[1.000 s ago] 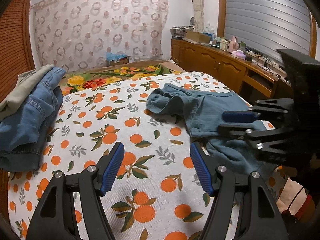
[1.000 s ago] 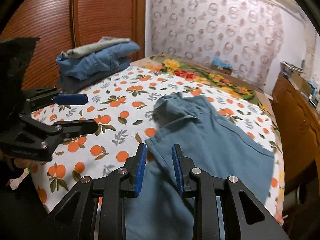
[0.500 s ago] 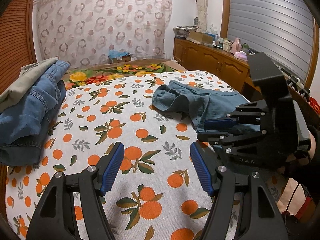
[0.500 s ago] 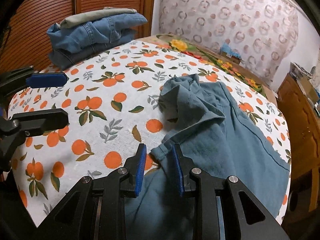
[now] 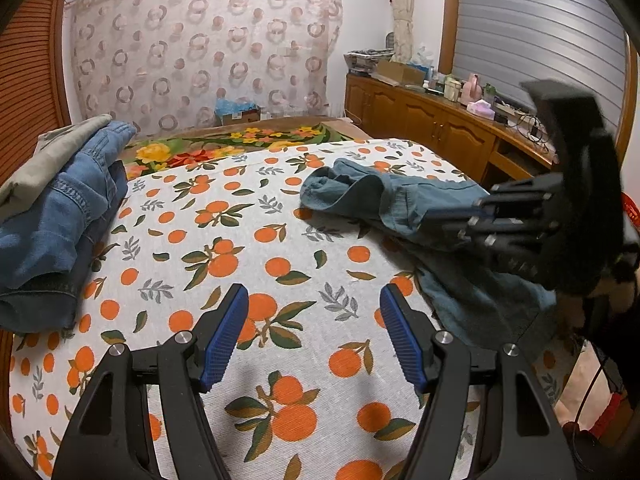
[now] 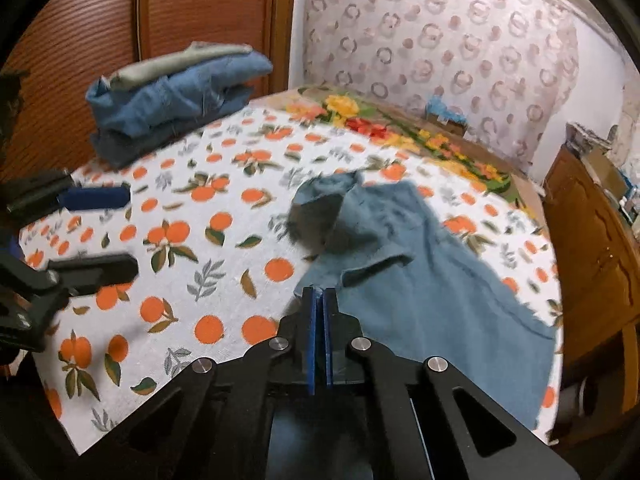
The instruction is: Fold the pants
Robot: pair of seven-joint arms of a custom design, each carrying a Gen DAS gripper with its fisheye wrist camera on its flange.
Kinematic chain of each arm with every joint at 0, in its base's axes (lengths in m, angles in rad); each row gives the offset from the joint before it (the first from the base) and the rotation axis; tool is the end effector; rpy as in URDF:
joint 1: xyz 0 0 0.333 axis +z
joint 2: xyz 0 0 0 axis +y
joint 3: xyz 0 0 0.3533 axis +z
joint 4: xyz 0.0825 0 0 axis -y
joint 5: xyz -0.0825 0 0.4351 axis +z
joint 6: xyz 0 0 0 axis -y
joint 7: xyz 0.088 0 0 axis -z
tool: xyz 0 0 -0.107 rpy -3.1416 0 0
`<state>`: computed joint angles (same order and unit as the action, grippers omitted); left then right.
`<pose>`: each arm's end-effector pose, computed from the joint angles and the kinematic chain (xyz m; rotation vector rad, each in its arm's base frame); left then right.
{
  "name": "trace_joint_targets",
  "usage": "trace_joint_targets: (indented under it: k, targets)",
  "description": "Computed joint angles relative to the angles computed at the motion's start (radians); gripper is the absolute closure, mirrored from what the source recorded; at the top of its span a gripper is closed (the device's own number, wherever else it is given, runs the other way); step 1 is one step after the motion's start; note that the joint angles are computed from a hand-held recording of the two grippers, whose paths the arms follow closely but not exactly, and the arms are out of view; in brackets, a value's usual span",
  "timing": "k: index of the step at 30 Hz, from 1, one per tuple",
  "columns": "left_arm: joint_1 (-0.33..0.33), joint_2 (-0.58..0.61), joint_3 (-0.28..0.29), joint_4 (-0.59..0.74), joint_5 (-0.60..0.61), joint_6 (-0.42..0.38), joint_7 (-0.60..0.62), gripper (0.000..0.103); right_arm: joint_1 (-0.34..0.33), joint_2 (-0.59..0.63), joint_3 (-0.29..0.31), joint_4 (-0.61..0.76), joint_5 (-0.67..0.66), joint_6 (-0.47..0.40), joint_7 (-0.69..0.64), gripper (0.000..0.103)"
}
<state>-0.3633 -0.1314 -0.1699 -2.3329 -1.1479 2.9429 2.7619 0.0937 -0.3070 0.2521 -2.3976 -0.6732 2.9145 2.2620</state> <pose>0.5031 -0.2301 0.4539 -1.1281 2.3484 -1.1203 0.4775 0.2219 0.5222 -1.9212 1.4563 -0.8483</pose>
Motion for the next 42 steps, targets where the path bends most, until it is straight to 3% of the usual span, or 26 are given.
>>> trace_joint_targets:
  k: [3,6,15,21,26,37,42]
  targets:
    - [-0.004,0.002,-0.004,0.004,0.002,-0.002,0.002,0.034,-0.016,-0.045,-0.004,-0.03,0.002,0.036,0.015,0.101]
    - [-0.007,0.003,-0.008,0.008,0.006,-0.003,0.003,0.034,-0.071,-0.084,0.037,-0.047,-0.026,0.029,0.05,0.101]
    - [-0.016,0.022,-0.023,0.031,0.029,-0.008,-0.01,0.034,-0.173,-0.126,0.087,-0.044,-0.092,-0.014,0.136,0.101]
    - [-0.017,0.023,-0.029,0.033,0.036,-0.013,-0.012,0.034,-0.205,-0.134,0.083,-0.028,-0.167,-0.063,0.195,0.101]
    - [-0.019,0.022,-0.031,0.03,0.046,-0.014,-0.023,0.034,-0.196,-0.116,0.058,-0.007,-0.223,-0.121,0.235,0.101]
    - [-0.024,0.022,-0.032,0.024,0.068,-0.013,-0.04,0.034,-0.105,-0.05,-0.03,0.034,-0.255,-0.242,0.279,0.101]
    - [-0.026,0.022,-0.031,0.024,0.068,-0.013,-0.041,0.034,-0.077,-0.034,-0.049,0.062,-0.281,-0.341,0.3,0.101]
